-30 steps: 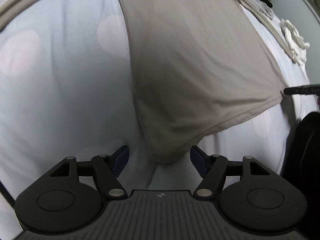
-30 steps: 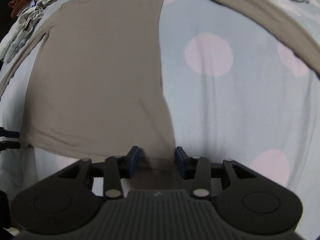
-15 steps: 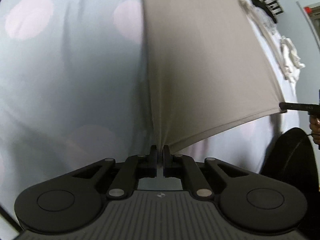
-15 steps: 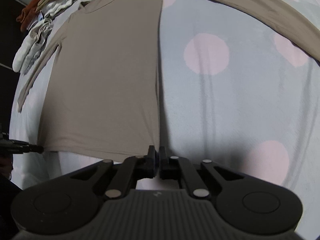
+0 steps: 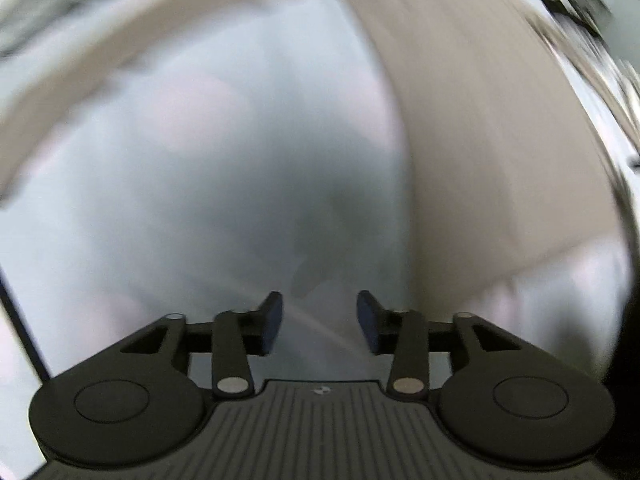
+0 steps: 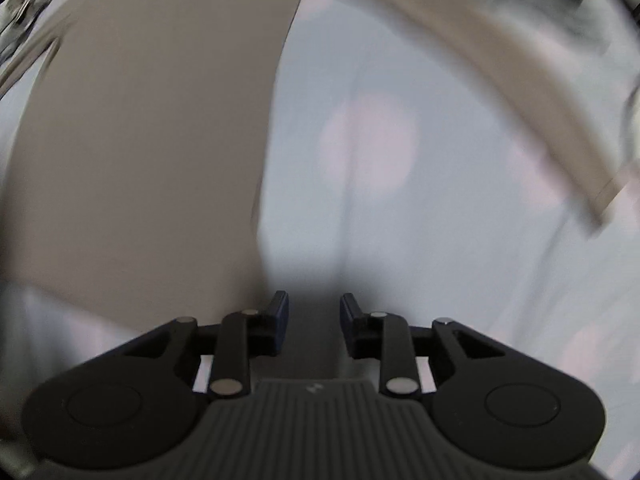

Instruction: Fold clothes

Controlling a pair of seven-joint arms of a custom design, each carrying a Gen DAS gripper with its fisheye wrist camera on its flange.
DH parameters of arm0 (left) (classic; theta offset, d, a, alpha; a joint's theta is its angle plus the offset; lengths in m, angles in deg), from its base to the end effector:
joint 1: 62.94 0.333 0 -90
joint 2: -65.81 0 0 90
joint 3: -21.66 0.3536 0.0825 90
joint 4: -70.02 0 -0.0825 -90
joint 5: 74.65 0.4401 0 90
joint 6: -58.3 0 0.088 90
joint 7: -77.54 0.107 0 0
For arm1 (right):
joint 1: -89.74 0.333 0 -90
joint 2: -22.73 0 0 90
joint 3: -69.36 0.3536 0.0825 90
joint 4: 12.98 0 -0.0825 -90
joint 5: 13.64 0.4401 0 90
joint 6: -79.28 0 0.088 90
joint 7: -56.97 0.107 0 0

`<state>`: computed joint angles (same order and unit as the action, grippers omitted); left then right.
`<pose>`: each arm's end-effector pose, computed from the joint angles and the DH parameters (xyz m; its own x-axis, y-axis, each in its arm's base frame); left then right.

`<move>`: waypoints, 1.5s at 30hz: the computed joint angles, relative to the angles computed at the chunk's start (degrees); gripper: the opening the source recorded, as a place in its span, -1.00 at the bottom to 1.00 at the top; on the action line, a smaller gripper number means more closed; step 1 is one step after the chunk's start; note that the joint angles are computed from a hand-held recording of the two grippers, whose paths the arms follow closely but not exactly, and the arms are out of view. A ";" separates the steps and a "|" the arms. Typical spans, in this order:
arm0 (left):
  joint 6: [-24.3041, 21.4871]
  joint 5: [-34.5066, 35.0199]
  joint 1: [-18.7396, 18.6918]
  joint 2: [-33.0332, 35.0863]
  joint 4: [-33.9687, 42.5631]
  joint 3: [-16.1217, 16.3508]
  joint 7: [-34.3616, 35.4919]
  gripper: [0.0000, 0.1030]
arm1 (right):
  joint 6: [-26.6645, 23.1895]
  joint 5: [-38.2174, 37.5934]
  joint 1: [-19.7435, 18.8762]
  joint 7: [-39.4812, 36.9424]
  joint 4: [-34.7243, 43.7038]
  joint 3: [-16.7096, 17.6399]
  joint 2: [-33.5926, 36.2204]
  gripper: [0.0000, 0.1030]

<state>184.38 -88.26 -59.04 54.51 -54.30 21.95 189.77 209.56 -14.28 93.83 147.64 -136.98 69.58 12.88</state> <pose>0.5583 0.0329 0.5163 -0.2107 -0.9699 0.1217 -0.9455 0.1706 -0.2773 0.5688 0.0427 0.5124 0.0684 -0.9976 0.0076 -0.9582 -0.0679 -0.2779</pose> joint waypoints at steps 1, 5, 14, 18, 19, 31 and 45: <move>4.46 1.11 0.88 0.36 -0.38 -0.22 -3.69 -0.12 | 3.29 0.80 0.63 -0.48 0.29 0.37 0.55 -0.37; 22.18 4.07 3.44 4.40 0.62 0.08 -15.51 -0.12 | 15.05 11.14 5.96 -10.54 3.38 1.94 5.53 -0.38; 32.68 -8.89 7.27 21.87 17.81 -4.95 0.43 -0.12 | 28.61 28.12 16.03 -32.68 23.14 10.12 27.09 -0.39; 26.80 -10.31 10.33 27.21 24.92 -9.14 7.92 -0.12 | 34.16 24.62 19.41 -39.49 29.46 12.49 33.95 -0.39; 24.82 -9.70 10.65 28.34 26.33 -9.56 9.34 -0.12 | 35.89 23.27 20.10 -41.17 30.09 12.55 34.93 -0.39; 15.06 -7.35 12.01 34.93 34.45 -10.66 10.82 -1.00 | 42.28 6.97 28.06 -49.61 39.47 5.83 44.66 -0.51; 23.58 -3.64 12.35 33.54 31.90 -10.42 3.93 -0.97 | 38.07 5.40 28.00 -49.50 45.08 6.06 48.64 -0.88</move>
